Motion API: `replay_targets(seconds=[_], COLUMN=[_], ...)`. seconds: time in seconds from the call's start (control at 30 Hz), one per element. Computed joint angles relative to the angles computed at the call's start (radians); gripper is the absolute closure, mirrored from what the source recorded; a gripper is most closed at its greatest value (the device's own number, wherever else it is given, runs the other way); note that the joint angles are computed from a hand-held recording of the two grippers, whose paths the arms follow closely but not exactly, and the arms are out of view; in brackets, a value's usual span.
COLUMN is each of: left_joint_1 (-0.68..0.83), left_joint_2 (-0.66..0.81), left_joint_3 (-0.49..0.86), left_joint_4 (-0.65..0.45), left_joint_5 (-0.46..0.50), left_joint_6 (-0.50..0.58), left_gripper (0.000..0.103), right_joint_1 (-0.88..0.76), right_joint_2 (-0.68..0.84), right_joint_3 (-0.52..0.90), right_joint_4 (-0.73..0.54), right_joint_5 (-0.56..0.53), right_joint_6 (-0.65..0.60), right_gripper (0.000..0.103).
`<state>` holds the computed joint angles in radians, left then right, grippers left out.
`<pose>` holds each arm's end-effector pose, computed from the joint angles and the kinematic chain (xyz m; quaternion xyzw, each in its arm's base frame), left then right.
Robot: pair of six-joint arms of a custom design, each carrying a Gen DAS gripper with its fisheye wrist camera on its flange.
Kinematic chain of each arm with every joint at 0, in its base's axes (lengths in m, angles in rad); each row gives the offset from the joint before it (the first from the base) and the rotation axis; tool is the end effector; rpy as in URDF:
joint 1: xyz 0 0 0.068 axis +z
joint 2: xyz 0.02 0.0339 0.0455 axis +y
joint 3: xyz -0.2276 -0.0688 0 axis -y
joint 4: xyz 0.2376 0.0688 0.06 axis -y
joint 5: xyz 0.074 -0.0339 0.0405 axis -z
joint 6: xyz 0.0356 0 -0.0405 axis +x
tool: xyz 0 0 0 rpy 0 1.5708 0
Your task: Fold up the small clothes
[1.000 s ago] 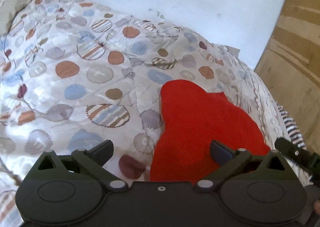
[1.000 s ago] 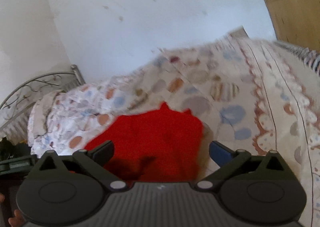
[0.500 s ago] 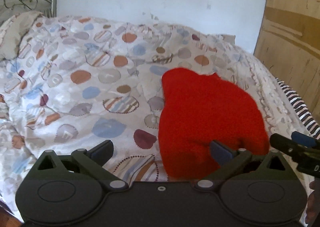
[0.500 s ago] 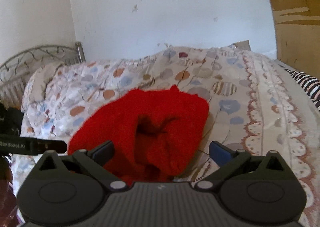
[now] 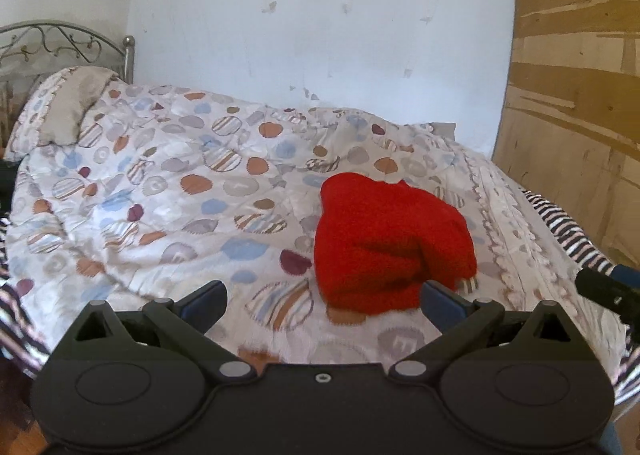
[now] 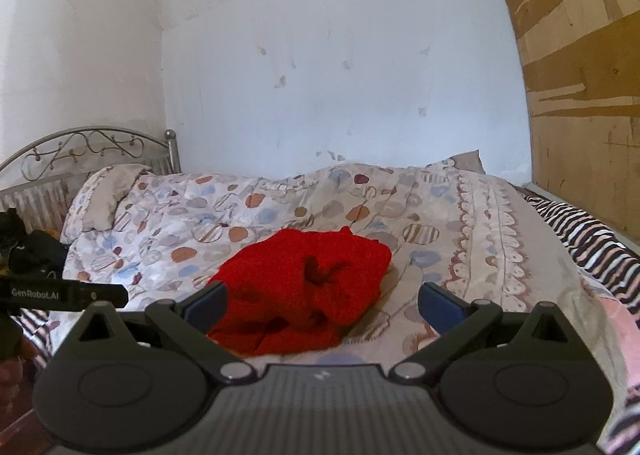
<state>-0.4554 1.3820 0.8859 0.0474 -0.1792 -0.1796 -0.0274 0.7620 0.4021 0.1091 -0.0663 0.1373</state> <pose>0.2839 -0.1320 0.2294 0.0688 0.8418 -0.0935 0.5271 0.2049 -0.0033 0.2159 0.0447 0.7886 0.0598 0.6104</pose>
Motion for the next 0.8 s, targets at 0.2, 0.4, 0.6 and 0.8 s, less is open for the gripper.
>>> replay_targets(seconds=[0.2, 0.4, 0.6, 0.8], left_joint_1=[-0.066, -0.084, -0.082, -0.079], left_joint_2=[-0.221, -0.308, -0.320, -0.285], left_joint_3=[-0.224, -0.290, -0.294, -0.281], left_joint_4=[0.040, 0.033, 0.020, 0.020], left_joint_5=[-0.121, -0.182, -0.194, -0.199], left_joint_6=[0.001, -0.009, -0.003, -0.002], left_gripper=[0.001, 0.001, 0.001, 0.001], right_joint_1=[0.052, 0.110, 0.127, 0.116], right_joint_2=[-0.371, -0.484, -0.504, -0.459], right_joint_3=[-0.112, -0.129, -0.138, -0.126], right_joint_4=[-0.244, -0.356, -0.358, -0.328], right_joint_5=[0.046, 0.110, 0.126, 0.116], right_joint_6=[-0.007, 0.014, 0.019, 0.008], right_gripper=[0.000, 0.000, 0.000, 0.000])
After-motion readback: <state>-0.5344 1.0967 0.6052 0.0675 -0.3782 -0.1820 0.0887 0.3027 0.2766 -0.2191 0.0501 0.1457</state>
